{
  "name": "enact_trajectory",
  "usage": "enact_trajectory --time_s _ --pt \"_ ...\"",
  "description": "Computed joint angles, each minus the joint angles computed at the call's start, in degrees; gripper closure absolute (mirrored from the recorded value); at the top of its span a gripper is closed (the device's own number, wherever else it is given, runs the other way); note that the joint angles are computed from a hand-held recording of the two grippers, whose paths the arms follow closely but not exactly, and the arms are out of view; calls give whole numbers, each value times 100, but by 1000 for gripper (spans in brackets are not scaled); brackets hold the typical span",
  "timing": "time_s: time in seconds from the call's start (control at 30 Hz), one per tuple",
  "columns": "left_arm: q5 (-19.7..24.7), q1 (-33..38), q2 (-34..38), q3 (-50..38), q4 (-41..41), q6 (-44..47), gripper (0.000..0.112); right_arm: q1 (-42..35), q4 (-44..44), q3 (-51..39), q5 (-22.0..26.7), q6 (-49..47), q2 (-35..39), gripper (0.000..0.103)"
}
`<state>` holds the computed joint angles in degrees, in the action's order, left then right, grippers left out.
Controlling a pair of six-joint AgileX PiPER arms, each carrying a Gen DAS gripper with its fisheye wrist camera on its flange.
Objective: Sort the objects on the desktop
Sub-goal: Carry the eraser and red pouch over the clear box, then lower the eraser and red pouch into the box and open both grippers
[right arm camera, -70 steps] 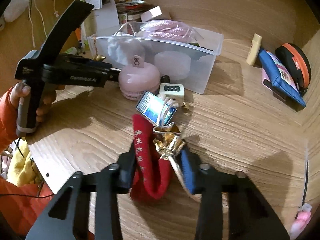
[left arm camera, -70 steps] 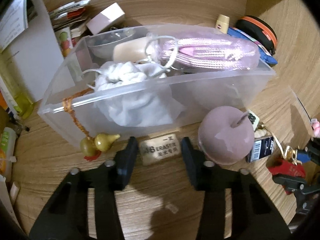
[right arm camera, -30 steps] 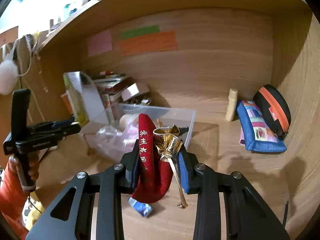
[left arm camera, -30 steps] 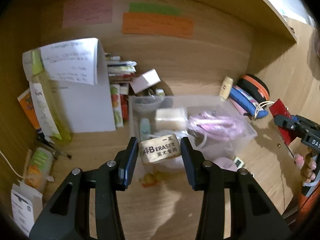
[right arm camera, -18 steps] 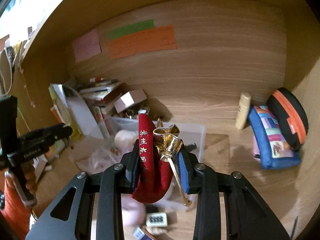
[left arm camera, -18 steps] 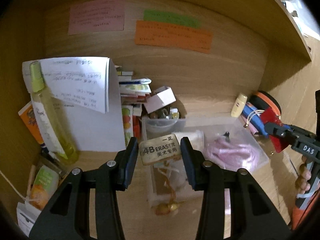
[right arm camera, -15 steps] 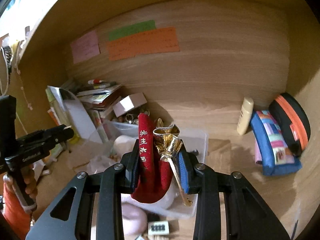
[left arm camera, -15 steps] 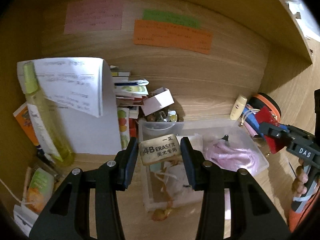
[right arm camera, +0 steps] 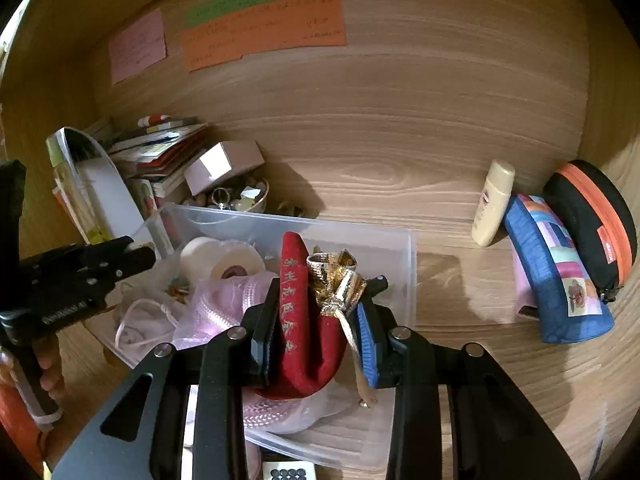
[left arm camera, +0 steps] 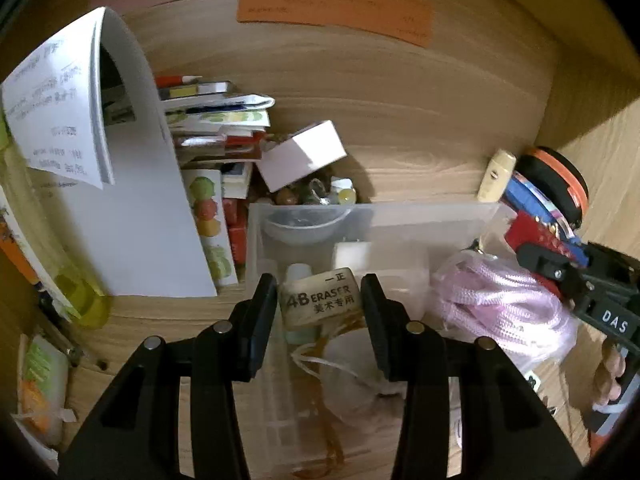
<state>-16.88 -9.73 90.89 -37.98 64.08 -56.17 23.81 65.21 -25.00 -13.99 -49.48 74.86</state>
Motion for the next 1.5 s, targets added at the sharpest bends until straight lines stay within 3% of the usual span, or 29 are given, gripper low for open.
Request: enact_trajectory --time_s 0.4,0.47,0.6,0.73,0.83,0.97,1.1,1.17,1.27,1.37,1.5 --pt "88 -179 -37 167 -1282 1344 69 309 159 33 -432 -34 137 68" --pt "103 -206 -44 184 -1437 1497 69 351 347 45 -559 -184 128 60" --pt "53 -198 -80 232 -1335 1408 61 331 224 84 -533 -110 71 51" --pt "64 -236 -97 264 -1451 1541 59 777 632 128 -1009 -485 44 42" --pt "31 -224 -110 276 -1275 1376 55 1084 888 140 -1313 -745 46 28" --pt "-42 -213 -198 340 -1254 1364 49 1303 973 170 -1404 -926 -7 18" --pt "-188 -139 -383 471 -1321 1438 43 1399 1104 144 -1357 -1132 23 17" --pt "-288 -31 -520 517 -1000 1206 42 1448 1116 146 -1381 -1165 23 17" --pt "-534 248 -773 603 -448 684 30 1340 973 177 -1157 -1116 -60 16" --pt "-623 449 -993 668 110 153 26 1241 1476 157 -903 -1628 -184 16" --pt "-469 467 -1198 838 -129 457 21 1421 2228 283 -912 -2280 -576 16"
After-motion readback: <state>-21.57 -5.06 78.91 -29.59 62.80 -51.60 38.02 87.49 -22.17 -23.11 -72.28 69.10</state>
